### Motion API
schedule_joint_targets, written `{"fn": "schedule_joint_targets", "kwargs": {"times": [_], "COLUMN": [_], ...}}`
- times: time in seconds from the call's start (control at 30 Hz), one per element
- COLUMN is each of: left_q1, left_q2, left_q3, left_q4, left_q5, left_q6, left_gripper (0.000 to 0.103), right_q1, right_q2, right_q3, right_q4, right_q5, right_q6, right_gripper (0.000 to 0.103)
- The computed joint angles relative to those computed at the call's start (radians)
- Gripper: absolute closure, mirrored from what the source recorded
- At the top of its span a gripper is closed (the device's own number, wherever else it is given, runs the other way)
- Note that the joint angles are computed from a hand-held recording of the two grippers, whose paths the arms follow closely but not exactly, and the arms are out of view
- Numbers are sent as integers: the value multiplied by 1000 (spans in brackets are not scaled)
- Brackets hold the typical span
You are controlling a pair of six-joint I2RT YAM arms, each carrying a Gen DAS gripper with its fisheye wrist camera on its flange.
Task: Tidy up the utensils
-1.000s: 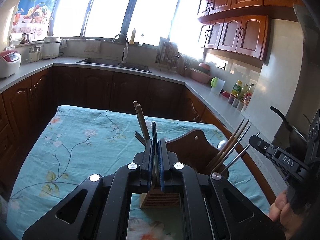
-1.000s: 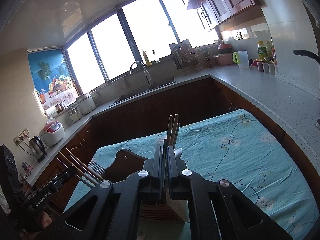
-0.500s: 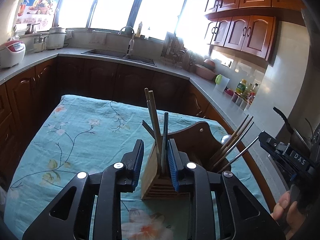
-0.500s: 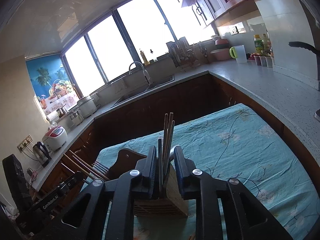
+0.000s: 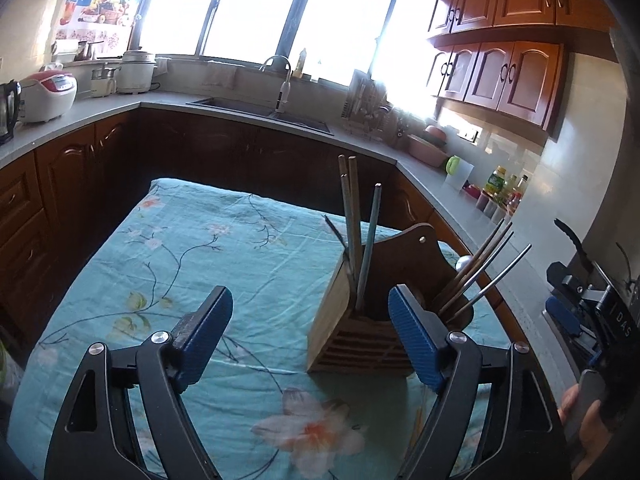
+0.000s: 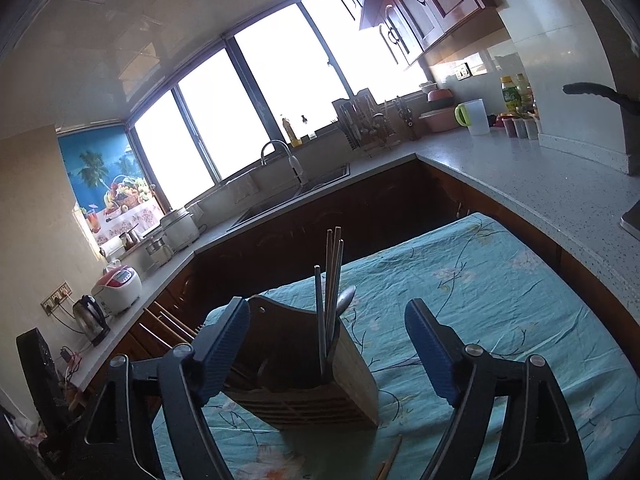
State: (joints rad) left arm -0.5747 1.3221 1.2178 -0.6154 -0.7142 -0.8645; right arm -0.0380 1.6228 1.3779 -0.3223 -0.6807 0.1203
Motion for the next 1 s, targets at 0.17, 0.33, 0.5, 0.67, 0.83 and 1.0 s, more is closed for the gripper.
{"fn": "schedule_joint_targets", "kwargs": {"times": [0.17, 0.33, 0.5, 0.67, 0.83, 1.0], "left_q1": [-62, -159, -275, -393, -515, -623], "left_q2": [-74, -116, -120, -103, -59, -8], "left_q3": [-89, -158, -193, -192, -169, -130], "left_q4": [-62, -135, -231, -360, -517, -696], "left_q5": [-32, -75, -130, -187, -247, -300], "left_q6": [-107, -233, -379, -547, -746, -951], "left_gripper": [18, 18, 18, 17, 16, 14], "right_q1": [-37, -69, -123, -170, -225, -291], "right_q2": [-53, -127, -218, -311, -413, -518], "right_q3": [-106, -225, -338, -410, -490, -572], "right_q4": [-18, -63, -101, -140, -152, -158], "right_q5": [-43, -70, -105, -129, -167, -222], "right_q6": [-38, -109, -184, -252, -311, -376], "right_gripper": [13, 12, 11, 9, 7, 6]}}
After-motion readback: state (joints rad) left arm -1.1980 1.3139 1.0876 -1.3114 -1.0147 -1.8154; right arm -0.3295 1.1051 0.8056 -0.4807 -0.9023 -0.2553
